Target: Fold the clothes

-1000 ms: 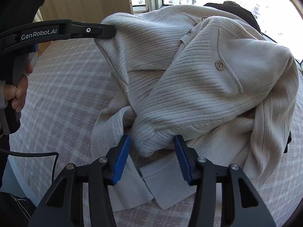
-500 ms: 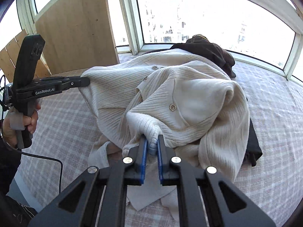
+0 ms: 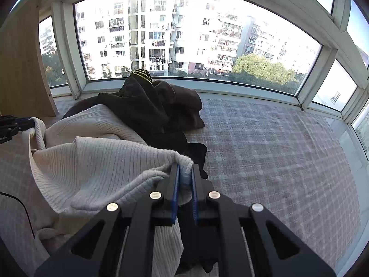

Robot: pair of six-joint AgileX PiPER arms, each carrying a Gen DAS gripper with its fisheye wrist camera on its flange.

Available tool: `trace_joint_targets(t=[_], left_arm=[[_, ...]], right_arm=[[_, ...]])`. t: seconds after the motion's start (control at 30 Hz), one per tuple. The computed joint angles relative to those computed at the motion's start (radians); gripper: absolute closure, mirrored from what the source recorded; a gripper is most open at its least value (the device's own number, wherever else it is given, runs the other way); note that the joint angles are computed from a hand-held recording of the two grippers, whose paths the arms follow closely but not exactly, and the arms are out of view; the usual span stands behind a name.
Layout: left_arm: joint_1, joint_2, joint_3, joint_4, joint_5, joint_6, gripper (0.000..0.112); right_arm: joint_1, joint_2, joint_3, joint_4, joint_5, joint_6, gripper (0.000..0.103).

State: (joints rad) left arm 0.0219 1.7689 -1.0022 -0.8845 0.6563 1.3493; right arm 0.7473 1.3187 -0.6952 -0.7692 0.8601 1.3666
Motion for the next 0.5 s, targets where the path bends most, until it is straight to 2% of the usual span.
trace_joint_targets(t=[0.03, 0.1, 0.13, 0.2, 0.23, 0.3, 0.4, 0.5], left_arm=[[-0.023, 0.041, -0.032, 0.033, -0.019, -0.035, 0.1], [-0.019, 0.068, -0.054, 0.044, -0.014, -0.042, 0.089], [-0.01, 0.07, -0.061, 0.045, -0.005, -0.036, 0.087], [0.016, 0.057, -0.062, 0.042, 0.009, -0.01, 0.074], [0.033, 0.04, -0.056, 0.039, 0.014, 0.012, 0.072], [0.072, 0.009, -0.059, 0.054, 0.05, 0.046, 0.067], [0.11, -0.04, -0.052, 0.085, 0.055, 0.099, 0.062], [0.124, -0.051, -0.069, 0.123, 0.043, 0.103, 0.059]], right_arm=[[-0.048, 0.026, -0.006, 0.035, -0.037, -0.047, 0.093], [-0.108, 0.073, -0.024, 0.089, -0.072, -0.121, 0.091], [-0.119, 0.084, -0.033, 0.104, -0.073, -0.147, 0.091], [-0.121, 0.052, -0.027, 0.126, -0.063, -0.19, 0.09], [-0.12, 0.031, -0.023, 0.137, -0.055, -0.212, 0.088], [-0.116, -0.003, -0.029, 0.153, -0.021, -0.256, 0.083], [-0.097, -0.049, -0.053, 0.173, 0.046, -0.322, 0.073], [-0.027, -0.083, -0.069, 0.164, 0.117, -0.322, 0.072]])
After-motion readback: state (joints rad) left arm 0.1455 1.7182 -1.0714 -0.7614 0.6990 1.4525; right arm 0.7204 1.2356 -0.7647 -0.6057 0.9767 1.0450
